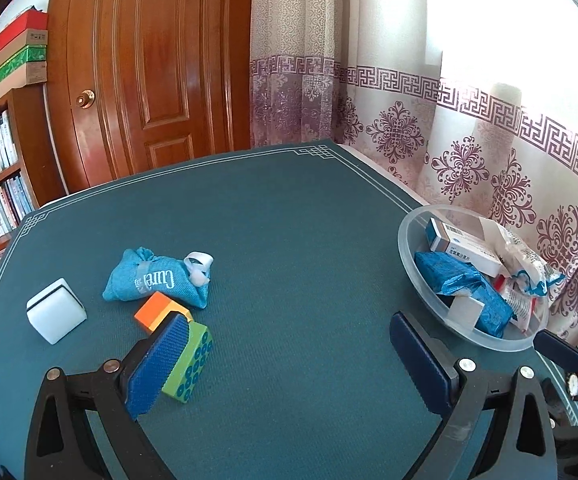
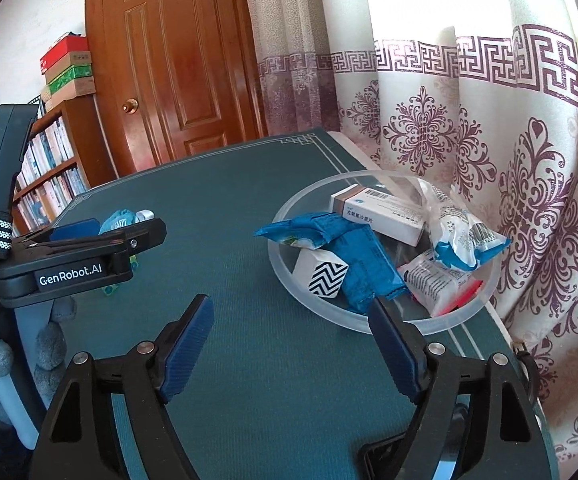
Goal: Organize objects
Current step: 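Move both grippers back over the table toward the lego blocks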
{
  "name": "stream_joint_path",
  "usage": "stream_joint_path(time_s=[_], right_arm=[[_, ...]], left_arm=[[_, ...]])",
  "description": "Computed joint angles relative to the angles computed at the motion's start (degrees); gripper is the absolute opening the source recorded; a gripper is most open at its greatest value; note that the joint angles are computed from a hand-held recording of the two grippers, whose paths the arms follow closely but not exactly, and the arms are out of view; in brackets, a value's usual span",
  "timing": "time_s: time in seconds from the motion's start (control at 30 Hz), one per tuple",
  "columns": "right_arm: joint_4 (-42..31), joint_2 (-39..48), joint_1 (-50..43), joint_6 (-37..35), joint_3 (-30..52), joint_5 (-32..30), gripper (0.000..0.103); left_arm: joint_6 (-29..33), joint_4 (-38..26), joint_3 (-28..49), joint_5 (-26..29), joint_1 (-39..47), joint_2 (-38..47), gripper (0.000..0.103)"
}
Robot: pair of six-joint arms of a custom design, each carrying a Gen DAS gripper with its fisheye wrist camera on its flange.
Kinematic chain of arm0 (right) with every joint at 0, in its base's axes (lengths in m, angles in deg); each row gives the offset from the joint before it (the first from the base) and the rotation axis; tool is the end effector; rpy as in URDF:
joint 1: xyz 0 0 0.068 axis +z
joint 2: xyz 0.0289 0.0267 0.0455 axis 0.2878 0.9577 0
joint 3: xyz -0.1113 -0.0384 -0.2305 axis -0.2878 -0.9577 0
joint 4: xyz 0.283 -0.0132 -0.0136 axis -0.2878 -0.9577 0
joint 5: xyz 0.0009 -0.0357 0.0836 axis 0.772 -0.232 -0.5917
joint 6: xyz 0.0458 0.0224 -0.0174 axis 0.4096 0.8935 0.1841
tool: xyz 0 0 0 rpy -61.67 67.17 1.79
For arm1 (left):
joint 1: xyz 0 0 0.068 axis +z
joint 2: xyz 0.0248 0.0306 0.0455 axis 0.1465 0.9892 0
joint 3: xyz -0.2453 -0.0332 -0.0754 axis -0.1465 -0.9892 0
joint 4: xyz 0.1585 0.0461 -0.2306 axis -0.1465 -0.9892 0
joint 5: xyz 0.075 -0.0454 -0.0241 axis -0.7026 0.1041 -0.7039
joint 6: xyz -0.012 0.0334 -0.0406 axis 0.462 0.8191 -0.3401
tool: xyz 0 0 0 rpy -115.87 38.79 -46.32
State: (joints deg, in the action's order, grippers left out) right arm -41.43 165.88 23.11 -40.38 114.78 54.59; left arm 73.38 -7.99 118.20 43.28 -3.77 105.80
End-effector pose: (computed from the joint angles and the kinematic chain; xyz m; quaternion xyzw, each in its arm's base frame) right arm 0.2984 0.0469 0.0709 -0.1913 0.8681 0.1687 0.4259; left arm 0.2857 -0.0504 0.0993 -0.0983 0.8951 0.0374 0.4333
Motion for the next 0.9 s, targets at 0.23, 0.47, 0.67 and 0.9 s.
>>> stream_joint_path(time_s=[0.23,0.47,0.67,0.9], right_arm=[[-2.63,2.84,3.27,2.05,2.41,-0.24,0.084],[-2.77,3.72,7.01,1.01,2.26,1.17,0.087],[-3.08,4.25,8.31,0.63,2.28,1.36,0.087],[-3.86,5.3,8.56,-0.07,2.99,0.67,0.087]], left_arm=[[0.97,1.34,-5.47,1.64,5.42,-3.95,0.102],[1.69,2.59,-8.26,4.42,11.17,-4.31,0.102],[1.43,4.11,-8.09,6.98,14.18,-1.92,0.102],[1.04,4.7,-7.33,7.79,15.3,0.96,0.102]])
